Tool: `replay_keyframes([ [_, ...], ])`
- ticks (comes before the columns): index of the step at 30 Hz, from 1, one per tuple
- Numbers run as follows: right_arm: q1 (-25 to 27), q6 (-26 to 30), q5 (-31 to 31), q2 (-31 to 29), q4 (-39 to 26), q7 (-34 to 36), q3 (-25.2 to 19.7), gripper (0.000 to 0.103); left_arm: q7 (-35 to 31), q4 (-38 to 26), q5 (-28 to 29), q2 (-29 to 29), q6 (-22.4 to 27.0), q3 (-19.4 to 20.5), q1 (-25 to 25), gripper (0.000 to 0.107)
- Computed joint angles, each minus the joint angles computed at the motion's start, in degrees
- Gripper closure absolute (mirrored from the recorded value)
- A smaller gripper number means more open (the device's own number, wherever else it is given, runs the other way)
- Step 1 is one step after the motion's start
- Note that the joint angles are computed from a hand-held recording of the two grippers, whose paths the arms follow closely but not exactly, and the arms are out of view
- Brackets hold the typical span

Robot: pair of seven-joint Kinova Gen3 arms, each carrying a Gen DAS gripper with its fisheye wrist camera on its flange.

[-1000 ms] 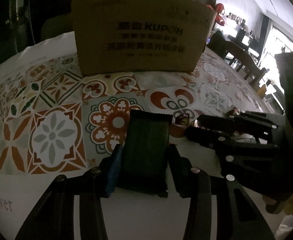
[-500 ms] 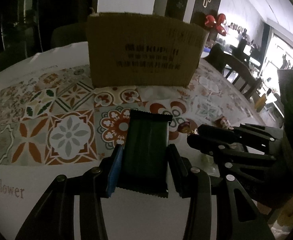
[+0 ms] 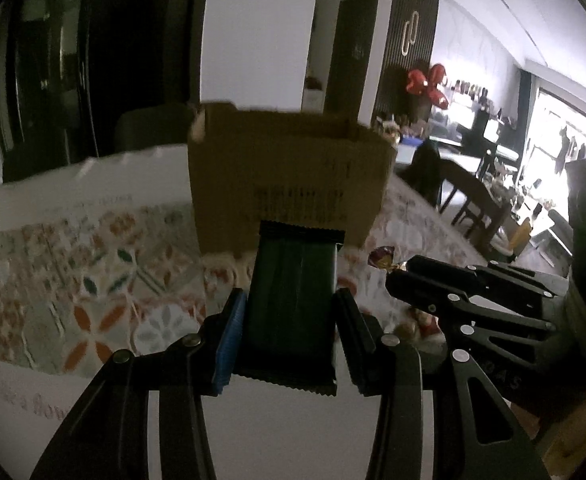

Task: Organize snacks
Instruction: 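Lift both snacks into the cardboard box and open both tools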

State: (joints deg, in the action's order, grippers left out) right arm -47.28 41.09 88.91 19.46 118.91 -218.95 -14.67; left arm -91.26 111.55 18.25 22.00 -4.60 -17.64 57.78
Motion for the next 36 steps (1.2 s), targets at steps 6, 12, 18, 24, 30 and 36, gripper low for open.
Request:
replay_keyframes([
  [6, 0.1, 3.6, 2.0, -1.9, -1.1, -0.2, 0.4, 0.080, -2.7, -2.6, 2.1, -0.7, -0.5, -6.4, 5.0, 0.063],
  [12, 1.8, 5.2, 4.1, -3.5, -2.7, 0.9, 0.5, 0.080, -5.4, -5.7, 3.6, -0.8, -0.7, -7.0, 4.3, 0.063],
  [18, 4.0, 4.5, 5.6, -3.7, -4.9, 3.1, 0.9, 0.080, -6.0, -10.3, 3.7, 0.6, 0.7, -6.7, 2.4, 0.063],
  [24, 7.4, 1.0, 5.6, -3.0, -8.1, 6.4, 2.1, 0.080, -2.6, -17.5, -0.3, 3.3, 5.3, -3.5, -2.4, 0.063],
  [30, 10.4, -3.4, 4.4, -2.1, -11.0, 9.6, 3.8, 0.080, 0.6, -26.5, -4.1, 7.3, 11.5, 2.9, -9.7, 0.063],
  [36, 12.6, -7.3, 0.1, -0.2, -15.1, 15.3, 6.3, 0.080, 4.6, -36.7, -7.8, 12.4, 20.2, 5.1, -13.2, 0.063],
])
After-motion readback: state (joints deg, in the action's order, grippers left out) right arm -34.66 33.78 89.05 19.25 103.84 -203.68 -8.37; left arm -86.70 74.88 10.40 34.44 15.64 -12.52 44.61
